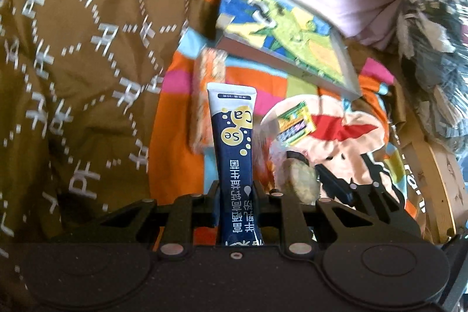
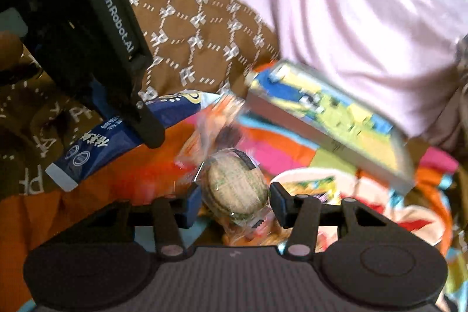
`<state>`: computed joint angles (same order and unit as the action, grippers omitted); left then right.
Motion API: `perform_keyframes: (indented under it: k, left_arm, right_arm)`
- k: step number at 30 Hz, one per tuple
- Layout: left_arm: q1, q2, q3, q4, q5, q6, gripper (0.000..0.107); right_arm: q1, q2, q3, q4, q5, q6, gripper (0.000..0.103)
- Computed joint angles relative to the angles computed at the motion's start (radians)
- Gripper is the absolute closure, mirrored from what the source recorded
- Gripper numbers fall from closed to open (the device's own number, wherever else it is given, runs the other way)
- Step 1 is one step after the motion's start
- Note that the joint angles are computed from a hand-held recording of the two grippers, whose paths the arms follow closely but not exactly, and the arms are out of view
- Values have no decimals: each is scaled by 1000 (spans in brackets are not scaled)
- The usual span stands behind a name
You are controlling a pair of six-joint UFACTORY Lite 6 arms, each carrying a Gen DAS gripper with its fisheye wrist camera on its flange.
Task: Organize snacks
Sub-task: 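Grasp the blue Ca Se tube with the left tool while the right grasps the wrapped cookie, then carry the tube and cookie into the frog tray and open both tools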
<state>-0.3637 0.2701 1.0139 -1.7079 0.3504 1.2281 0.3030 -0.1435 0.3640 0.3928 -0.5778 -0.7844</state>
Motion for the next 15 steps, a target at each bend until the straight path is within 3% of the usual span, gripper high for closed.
perform_keyframes:
  k: [7,15]
  left_arm:
    - [-36,-7,15,-291,-52,311,85]
    - [-59,169,274,-566,-128,570,85]
  right_arm:
    - [-21,-13,6,-8,-90,0,48]
    - [-142,139,178,-148,-143,110,47]
